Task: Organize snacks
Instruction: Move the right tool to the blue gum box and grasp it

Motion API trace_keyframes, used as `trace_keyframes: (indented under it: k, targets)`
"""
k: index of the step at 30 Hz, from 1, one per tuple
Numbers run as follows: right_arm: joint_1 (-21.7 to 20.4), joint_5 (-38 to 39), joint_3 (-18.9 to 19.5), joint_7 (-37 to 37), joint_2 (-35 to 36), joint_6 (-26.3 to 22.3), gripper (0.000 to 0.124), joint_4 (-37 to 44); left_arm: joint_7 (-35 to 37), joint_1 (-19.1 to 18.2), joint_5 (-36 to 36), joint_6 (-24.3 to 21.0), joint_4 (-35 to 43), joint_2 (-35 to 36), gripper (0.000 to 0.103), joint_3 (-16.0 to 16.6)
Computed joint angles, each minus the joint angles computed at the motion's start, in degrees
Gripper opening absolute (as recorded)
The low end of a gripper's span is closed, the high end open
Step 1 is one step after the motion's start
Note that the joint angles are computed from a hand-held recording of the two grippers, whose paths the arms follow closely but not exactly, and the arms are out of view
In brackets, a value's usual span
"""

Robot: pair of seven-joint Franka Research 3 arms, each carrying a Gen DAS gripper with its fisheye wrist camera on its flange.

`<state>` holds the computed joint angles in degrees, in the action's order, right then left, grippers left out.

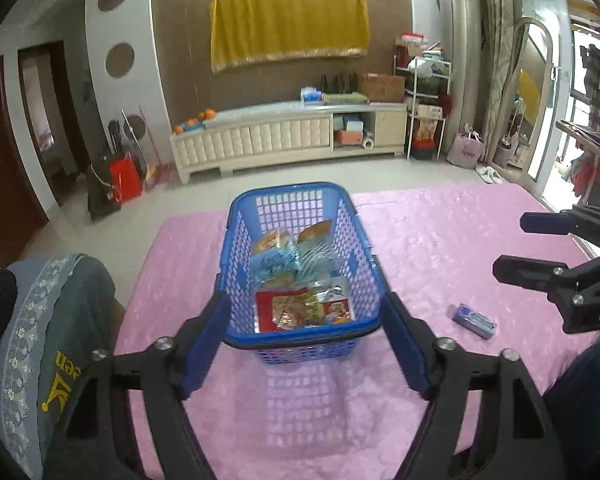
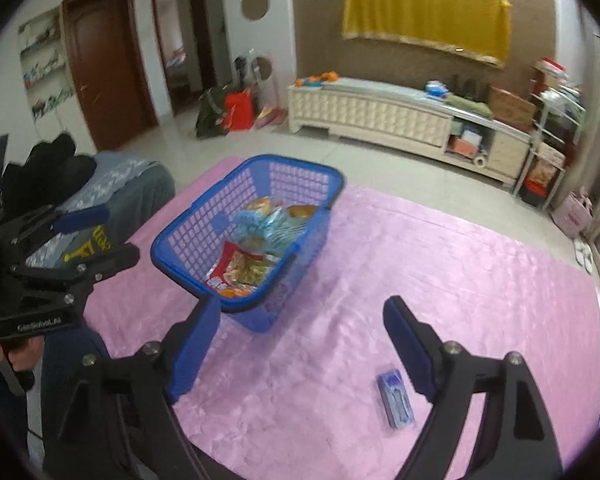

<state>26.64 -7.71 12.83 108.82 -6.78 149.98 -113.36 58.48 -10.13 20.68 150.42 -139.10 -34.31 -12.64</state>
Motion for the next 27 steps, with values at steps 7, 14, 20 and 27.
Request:
trace_keyframes:
  k: [7,14,20,27]
  targets:
    - [-4.8,-8.6,2.8,12.3,-7.8,4.5,0.1,-11.0,-9.4,0.4,2.4,0.9,-2.6,-1.5,0.093,-4.5]
    - [-7.9,-11.3,5.0,15.9,-10.7,4.5,0.103,-17.0,-13.2,-1.8,1.7,2.0,-3.6,2.7,0.103,-4.6]
    - [-6.5,-6.2,2.2,12.5,-9.6,6.0,0.103,-20.9,-14.9,-4.0,-0.4,1.5,-3.1,8.4,0.103,-3.6]
    - [-4.4,3.5,-1.6,3.8,-5.3,8.0,0.103,-22.1,-15.2,-4.9,0.0,0.2,1.6,17.8,0.103,-3.9]
